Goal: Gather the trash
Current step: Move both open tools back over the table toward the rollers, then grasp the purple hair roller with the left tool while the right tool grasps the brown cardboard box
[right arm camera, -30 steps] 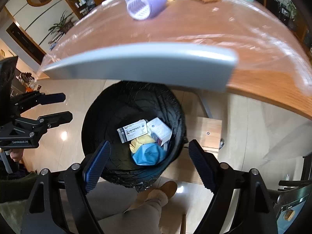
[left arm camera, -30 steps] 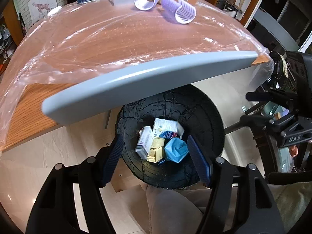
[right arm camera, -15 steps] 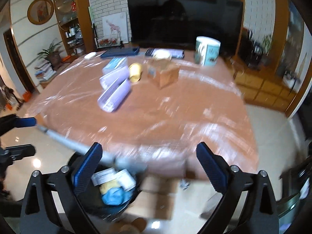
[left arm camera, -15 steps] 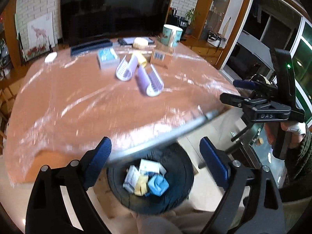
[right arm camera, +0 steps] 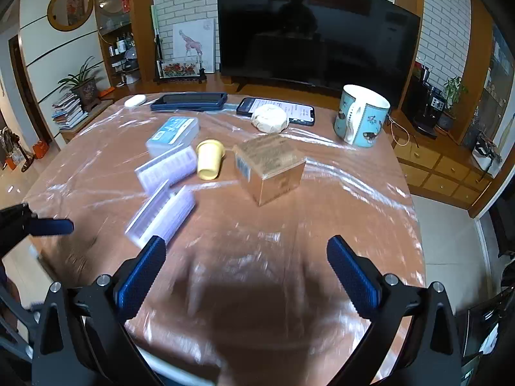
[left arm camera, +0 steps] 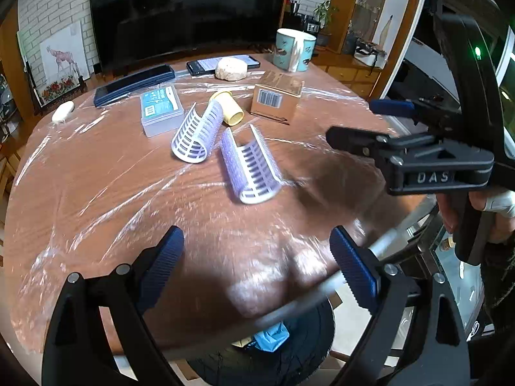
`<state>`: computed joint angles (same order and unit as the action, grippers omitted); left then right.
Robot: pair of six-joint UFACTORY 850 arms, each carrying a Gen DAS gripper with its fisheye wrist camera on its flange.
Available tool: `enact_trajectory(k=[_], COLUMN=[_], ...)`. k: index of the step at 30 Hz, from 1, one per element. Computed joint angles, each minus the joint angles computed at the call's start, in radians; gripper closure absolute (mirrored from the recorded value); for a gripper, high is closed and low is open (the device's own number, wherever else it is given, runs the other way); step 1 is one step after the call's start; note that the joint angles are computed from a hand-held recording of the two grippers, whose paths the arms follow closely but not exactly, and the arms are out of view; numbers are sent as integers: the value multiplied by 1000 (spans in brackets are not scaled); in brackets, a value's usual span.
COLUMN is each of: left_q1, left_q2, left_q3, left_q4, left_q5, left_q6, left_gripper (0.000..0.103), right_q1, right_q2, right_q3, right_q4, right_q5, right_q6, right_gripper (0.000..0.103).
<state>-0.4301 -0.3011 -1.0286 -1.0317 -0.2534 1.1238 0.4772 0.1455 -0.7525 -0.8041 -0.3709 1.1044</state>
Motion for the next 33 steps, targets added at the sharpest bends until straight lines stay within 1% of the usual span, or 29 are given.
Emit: enact_trajectory(k=[5, 7, 9, 10, 12, 13, 15, 16, 19, 21, 22, 23, 24, 26, 27, 29, 33], left_q1=[-11, -13, -13, -13, -17, -18, -16, -16, -16, -18, -19, -19, -18, -18, -17, -15, -8], left_q2=[-64, -87, -109, -118, -136, -148, -165, -173, -189, -198, -202, -206, -209, -212, -214, -213, -211], left_q3=[-74, -101, -126, -137, -158, -171, -191, -201, -219, -231, -236, -242, -245, -249, -252, -250, -249], left_q4=[140, 176, 160, 159, 205, 225, 240, 252, 279, 303, 319, 330, 335, 336, 335, 325, 300], left_q5=[2, -7, -23, -29, -30, -37, -53, -60, -70, -77, -81, -88, -93, -94, -99, -100, -106], left_q6=[-146, -187, -179, -179, -226, -249, -270, -285, -309, -327, -341, -350, -352, -349, -345, -330, -299], left_gripper=[10, 10, 11, 13, 19, 21, 28, 28, 34, 44, 46, 49, 53, 56, 57, 58, 59], right_q1=[-54, -81, -115, -127, -153, -161, -177, -179, -180, -180, -182, -184, -188, -196, -199, -196, -189], right_q2=[-90, -119, -147, -157, -179, -186, -207, -218, -248, -265, -273, -281, -286, -295, -300, -300, -273], right_q3=[-64, -83, -100, -108, -122, -126, -140, -149, -172, -187, -195, -204, -209, -217, -223, -221, -196], right_q4=[15, 64, 161, 194, 278, 317, 404, 427, 410, 404, 427, 475, 524, 648, 691, 675, 656], right_q5=[22, 42, 76, 87, 109, 118, 132, 132, 127, 128, 129, 128, 128, 131, 126, 125, 152], right_q6=[-57, -117, -220, -250, -330, -368, -457, -486, -497, -508, -537, -588, -636, -754, -793, -775, -737], right_gripper=[4, 4, 4, 4, 4, 4, 4, 4, 4, 6, 9, 14, 16, 30, 33, 43, 45])
